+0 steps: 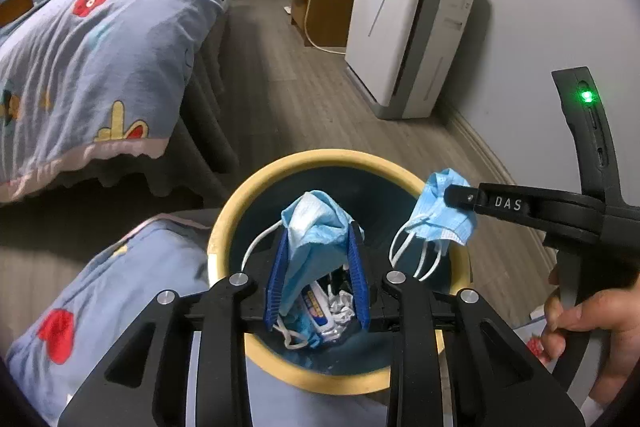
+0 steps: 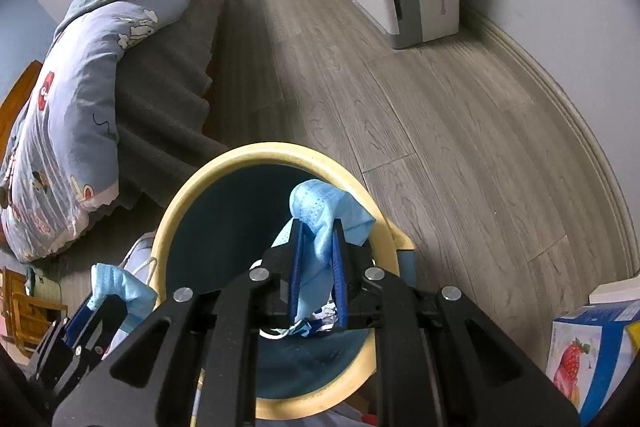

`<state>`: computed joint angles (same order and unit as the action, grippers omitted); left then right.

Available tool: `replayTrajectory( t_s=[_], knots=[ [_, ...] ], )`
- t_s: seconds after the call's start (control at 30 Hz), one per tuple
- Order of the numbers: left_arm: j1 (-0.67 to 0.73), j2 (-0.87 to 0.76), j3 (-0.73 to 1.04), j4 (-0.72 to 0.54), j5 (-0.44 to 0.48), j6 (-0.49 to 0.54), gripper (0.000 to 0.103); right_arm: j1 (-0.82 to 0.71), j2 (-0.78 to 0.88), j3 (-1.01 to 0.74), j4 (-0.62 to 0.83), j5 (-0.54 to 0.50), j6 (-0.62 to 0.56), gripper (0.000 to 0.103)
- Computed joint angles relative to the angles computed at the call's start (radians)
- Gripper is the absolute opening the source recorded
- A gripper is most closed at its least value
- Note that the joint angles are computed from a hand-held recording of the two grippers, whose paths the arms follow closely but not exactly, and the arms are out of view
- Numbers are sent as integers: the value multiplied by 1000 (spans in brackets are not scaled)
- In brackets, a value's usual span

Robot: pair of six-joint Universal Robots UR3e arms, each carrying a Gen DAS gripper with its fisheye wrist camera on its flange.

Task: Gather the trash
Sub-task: 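Carry both masks over the yellow-rimmed bin and open both tools to drop them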

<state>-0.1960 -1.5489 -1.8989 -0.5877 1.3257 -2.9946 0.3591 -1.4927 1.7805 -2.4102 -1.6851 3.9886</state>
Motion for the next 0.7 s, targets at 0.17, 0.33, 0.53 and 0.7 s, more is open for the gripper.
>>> replayTrajectory(
  t_s=[0.17,0.33,0.53,0.7],
  knots=[
    [7,-2,-21,30,19,-18,50,-2,3,-4,1,1,3,29],
    [25,26,-55,49,34,-22,67,2,4,-6,0,-1,13,49],
    [53,77,-96,42,53,-9,79,18,0,-27,18,-14,26,85],
    [95,180,-133,-11,58,3,87,54,-1,-98,88,-48,33,96]
  ],
)
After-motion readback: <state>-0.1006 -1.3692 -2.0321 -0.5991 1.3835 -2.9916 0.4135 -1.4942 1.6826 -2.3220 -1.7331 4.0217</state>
